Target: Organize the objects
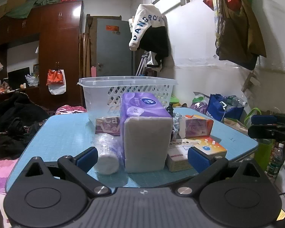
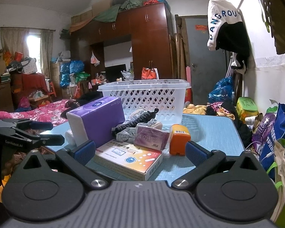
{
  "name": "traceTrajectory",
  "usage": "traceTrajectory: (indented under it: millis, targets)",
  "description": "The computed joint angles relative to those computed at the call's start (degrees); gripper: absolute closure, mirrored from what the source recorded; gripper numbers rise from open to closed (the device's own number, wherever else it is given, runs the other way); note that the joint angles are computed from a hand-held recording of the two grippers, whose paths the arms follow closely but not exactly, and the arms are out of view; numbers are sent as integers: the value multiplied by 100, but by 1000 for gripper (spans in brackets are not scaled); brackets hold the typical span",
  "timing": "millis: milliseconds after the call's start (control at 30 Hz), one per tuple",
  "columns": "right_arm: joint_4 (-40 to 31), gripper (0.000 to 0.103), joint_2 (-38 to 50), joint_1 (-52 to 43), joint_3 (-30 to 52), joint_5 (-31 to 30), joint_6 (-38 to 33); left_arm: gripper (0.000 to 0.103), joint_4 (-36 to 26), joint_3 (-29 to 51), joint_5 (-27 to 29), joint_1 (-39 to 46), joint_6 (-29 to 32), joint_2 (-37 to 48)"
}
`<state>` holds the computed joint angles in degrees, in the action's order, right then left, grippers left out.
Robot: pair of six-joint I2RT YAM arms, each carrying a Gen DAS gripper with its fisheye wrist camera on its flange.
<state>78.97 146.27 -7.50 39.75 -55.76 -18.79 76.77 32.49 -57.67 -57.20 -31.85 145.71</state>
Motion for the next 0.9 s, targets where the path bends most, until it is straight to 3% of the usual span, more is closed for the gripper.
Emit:
traceTrajectory:
  millis: [700,900]
  targets:
    - [-128,0,-8,-3,42,-4,-17,1,225,-21,78,31,90,64]
    - [177,0,119,-17,40,-63,63,1,327,-35,80,33,152,90]
